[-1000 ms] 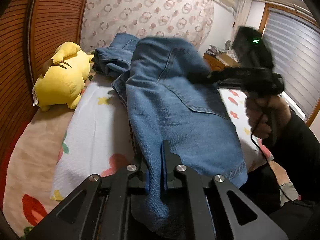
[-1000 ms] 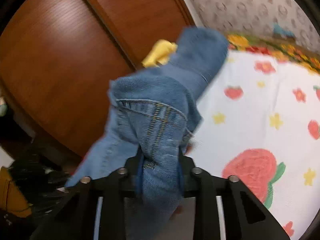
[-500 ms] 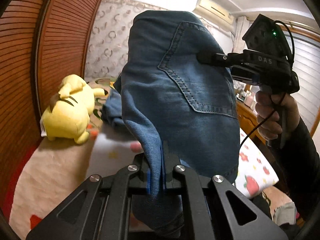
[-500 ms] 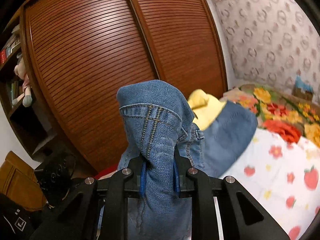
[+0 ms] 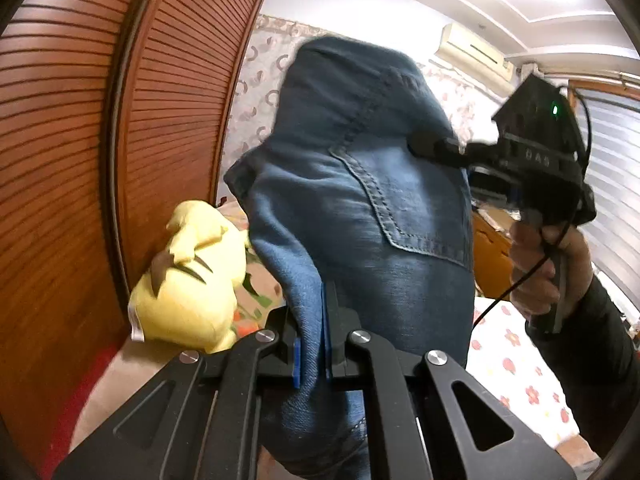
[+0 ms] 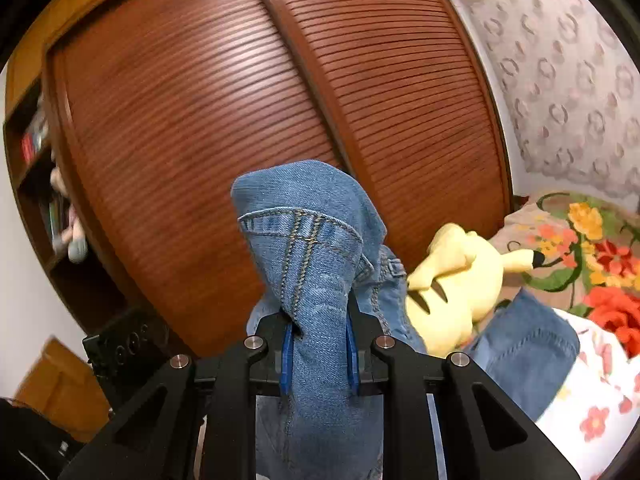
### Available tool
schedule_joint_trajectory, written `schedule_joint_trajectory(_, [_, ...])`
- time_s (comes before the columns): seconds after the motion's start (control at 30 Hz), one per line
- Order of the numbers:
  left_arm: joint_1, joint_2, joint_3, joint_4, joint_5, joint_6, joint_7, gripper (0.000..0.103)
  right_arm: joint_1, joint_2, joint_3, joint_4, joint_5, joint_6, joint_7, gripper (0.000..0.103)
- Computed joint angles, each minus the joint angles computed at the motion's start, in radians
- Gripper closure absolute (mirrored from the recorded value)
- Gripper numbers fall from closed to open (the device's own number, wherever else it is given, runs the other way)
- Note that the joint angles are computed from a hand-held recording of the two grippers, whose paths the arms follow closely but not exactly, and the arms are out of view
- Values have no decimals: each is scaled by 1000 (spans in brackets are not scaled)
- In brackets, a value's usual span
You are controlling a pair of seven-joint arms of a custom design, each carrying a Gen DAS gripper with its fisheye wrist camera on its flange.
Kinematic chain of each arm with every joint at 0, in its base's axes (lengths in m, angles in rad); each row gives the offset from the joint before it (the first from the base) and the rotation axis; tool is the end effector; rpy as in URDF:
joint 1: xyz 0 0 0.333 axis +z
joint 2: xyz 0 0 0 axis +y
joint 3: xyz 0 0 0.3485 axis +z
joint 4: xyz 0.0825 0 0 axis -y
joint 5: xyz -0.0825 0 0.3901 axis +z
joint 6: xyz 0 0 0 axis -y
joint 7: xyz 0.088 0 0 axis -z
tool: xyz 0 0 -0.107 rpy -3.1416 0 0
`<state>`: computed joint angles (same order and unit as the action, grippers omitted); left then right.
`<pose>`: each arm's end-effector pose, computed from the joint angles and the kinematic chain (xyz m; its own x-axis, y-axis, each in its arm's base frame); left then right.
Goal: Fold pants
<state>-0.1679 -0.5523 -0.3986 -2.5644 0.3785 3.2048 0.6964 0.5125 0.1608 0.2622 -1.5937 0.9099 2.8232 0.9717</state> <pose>0.3175 -0.2807 0.5898 -0.3136 -0.9146 0.2554 -0.4690 -0.0847 -0.8791 0.5155 0.4260 0.6819 0.7210 -0.5744 -0.3877 -0.5155 -0.0706 -0.8540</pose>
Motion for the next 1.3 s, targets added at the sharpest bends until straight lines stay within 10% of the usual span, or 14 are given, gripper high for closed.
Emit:
schedule_joint_trajectory(0.13, [8, 231, 1, 162, 30, -12, 60, 95, -94, 63, -13, -1, 205, -35, -91, 82])
schedule_joint_trajectory(0.4, [-132, 528, 94, 345, 38, -117, 115, 95, -203, 183, -61, -53, 66, -93, 104, 66])
schedule_joint_trajectory(0.57, [-151, 544, 112, 371, 78, -154, 105, 95, -102, 116, -151, -133, -267, 34, 330, 51])
schedule_joint_trajectory(0.77, [-159, 547, 121, 383, 98, -191, 112, 95, 141, 120, -403, -144, -890, 42, 838, 51])
schedule_joint_trajectory(1.17, [-151, 480, 100, 384, 230, -258, -7, 90, 132, 54, -368, -173, -1162, 44, 1133, 51])
schedule_joint_trajectory(1.3, [-138, 435, 82, 366, 281, -263, -65, 67, 167, -73, -395, -328, -1415, 107, 1359, 51])
